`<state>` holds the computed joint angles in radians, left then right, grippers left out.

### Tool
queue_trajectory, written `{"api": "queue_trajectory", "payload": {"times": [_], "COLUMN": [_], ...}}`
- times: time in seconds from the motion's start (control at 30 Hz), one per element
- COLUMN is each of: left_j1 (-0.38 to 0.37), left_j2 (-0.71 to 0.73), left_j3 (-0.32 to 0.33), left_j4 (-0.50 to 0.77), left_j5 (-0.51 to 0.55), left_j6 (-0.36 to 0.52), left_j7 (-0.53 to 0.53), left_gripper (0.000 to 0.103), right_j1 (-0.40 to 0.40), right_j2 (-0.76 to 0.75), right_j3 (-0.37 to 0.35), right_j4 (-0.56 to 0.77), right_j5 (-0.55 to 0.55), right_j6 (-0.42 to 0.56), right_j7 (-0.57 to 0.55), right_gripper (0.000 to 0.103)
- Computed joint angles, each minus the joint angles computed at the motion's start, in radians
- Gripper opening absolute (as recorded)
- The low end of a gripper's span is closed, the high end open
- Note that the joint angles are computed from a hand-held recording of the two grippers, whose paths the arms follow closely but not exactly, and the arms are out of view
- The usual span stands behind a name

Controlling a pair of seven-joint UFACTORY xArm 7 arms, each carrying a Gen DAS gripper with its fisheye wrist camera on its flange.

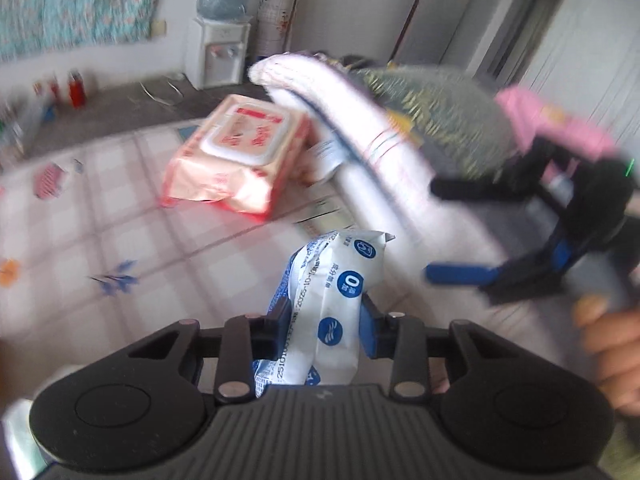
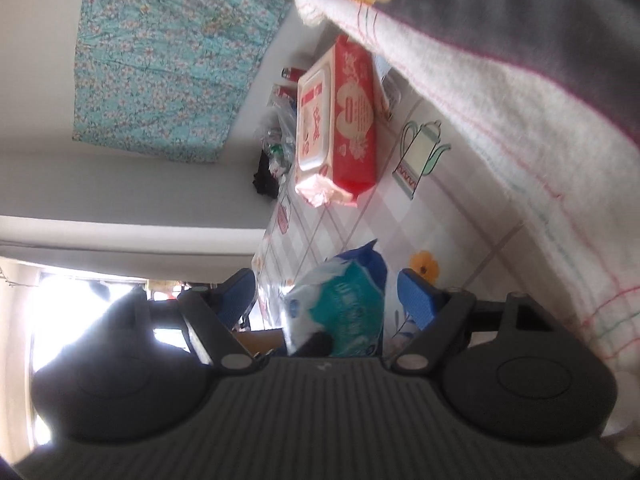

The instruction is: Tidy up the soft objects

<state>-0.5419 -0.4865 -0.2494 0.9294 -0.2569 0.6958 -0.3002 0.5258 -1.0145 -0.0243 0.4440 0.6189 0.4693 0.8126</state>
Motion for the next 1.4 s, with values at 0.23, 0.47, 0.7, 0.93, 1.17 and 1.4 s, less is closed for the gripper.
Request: {"api": "queue_trajectory", "payload": {"times": [0.23, 0.47, 0.7, 0.93, 1.17, 1.4], "left_j1": [0.007, 0.079, 0.091, 0.094, 0.087, 0.08], "left_j2": [0.083, 0.075, 0.089, 0.12, 0.165, 0.154], "left_j3": [0.023, -0.011, -0.035, -0.02, 0.006, -0.022], "left_j4": [0.011, 0.038, 0.076, 0.096, 0.099, 0.124], "left_j5": [-0.119, 0.071, 0.163, 0.169, 0.1, 0.148], "left_j6": [-0.003, 0.077, 0.17, 0.204, 0.236, 0.262], "left_j7": [-0.067, -0.159, -0.169, -0.175, -0.16, -0.165], "left_gripper": [0.036, 0.041, 0.055, 0.077, 0.07, 0.057], "right_j1": [-0.052, -0.058, 0.004, 0.069, 0.14, 0.127], "right_j2": [-0.026, 0.03, 0.192, 0.323, 0.398, 0.425], "right_j3": [0.024, 0.048, 0.059, 0.048, 0.017, 0.059], "right_j4": [-0.021, 0.009, 0.07, 0.103, 0.096, 0.11], "right_j5": [-0.04, -0.088, -0.057, 0.035, 0.181, 0.205], "right_j6": [0.047, 0.083, 0.049, -0.008, -0.098, -0.139], "right_j7": [0.042, 0.035, -0.01, -0.061, -0.152, -0.176], "right_gripper": [0.079, 0.079, 0.061, 0.051, 0.045, 0.038]}}
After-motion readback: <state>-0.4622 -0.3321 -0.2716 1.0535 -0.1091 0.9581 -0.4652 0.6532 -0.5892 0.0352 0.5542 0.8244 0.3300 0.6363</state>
